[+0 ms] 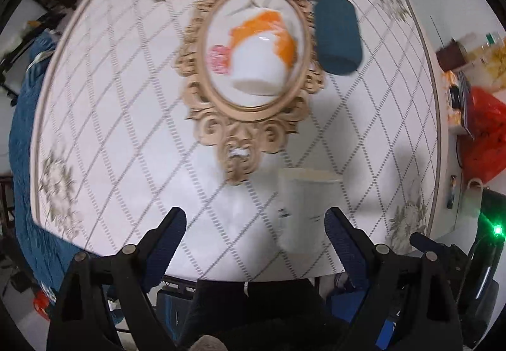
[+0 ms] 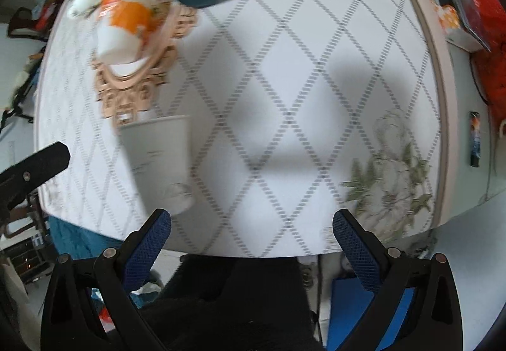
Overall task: Flip cup upside down
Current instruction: 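Close the right tool on the white cup while the left tool opens and releases it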
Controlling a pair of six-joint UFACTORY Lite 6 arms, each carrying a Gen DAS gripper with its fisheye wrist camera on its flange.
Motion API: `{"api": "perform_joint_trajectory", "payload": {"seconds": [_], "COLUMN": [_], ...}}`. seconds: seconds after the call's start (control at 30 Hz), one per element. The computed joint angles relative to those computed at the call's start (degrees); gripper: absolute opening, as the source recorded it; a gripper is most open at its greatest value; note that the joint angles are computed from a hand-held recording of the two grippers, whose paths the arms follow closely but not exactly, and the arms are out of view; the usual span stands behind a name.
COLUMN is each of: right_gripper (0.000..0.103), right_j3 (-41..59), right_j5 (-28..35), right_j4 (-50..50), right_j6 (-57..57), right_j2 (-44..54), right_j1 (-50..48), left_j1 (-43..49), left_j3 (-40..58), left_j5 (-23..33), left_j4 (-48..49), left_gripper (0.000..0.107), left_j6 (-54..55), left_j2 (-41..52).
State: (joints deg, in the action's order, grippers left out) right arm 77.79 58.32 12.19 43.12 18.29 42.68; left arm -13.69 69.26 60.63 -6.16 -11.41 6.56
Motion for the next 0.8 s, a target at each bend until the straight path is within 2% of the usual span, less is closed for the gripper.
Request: {"api": "perform_joint_trajectory", "payload": {"seconds": [0.27,0.33,0.6,0.8], "right_gripper": [0.102,0.098,0.07,0.058], "right_j3": [12.77,14.52,19.18,18.74], "right_j5": [0.36,-1.38,-3.04,-4.53], "right_j4": [0.76,2.07,4.83,5.65], "right_j6": [1.41,1.06,0.87,1.41], "right_j2": [10.67,12.93,19.43,20.1], "right_j1": [3.61,3.63,4.09,4.94], "left_j1": [6.77,8.68,12.03,12.3], "left_j3": [-12.16,-15.02,-22.8,-26.0], "left_j5": [-2.55,-3.33,-6.33,-7.4], "left_j4": [2.21,2.74,3.12,3.07], "left_gripper": [0.09,0.089,0.089,0.09], "left_j6": [-0.31,0.04,1.29,1.88], "left_j2": [-7.68,-8.85,-10.74,-12.51]}}
